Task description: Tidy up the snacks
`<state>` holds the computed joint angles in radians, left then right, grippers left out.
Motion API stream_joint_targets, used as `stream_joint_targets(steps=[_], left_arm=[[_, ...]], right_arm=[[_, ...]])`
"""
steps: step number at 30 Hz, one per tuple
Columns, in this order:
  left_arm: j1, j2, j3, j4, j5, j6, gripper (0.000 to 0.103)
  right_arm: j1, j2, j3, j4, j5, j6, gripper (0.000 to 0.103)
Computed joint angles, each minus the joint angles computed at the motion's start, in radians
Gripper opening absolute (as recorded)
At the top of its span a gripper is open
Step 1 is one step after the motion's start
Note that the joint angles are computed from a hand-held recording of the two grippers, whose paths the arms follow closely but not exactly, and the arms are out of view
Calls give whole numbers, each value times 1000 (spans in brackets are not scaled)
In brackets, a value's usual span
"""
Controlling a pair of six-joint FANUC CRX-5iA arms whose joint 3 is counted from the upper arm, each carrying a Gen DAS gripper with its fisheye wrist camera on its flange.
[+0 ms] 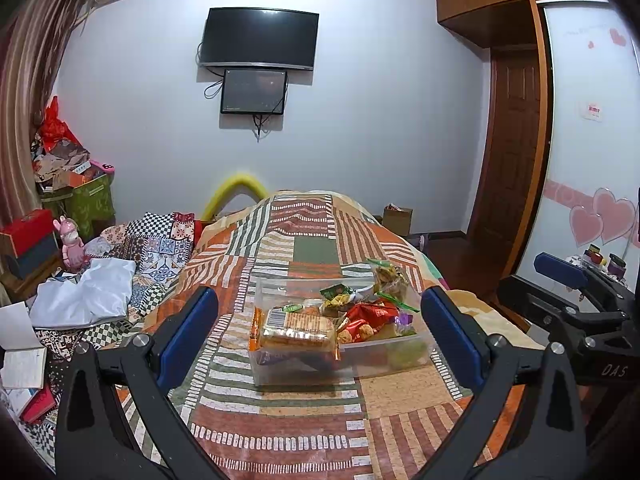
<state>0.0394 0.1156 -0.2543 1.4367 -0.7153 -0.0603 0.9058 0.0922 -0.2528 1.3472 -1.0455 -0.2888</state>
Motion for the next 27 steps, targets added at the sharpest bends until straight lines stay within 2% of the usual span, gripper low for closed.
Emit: stream_joint_targets(steps=[27], left_arm=[[-7, -13, -10, 6, 1, 1, 103]], right_arm=[[2, -3, -3, 3, -1, -1, 99]])
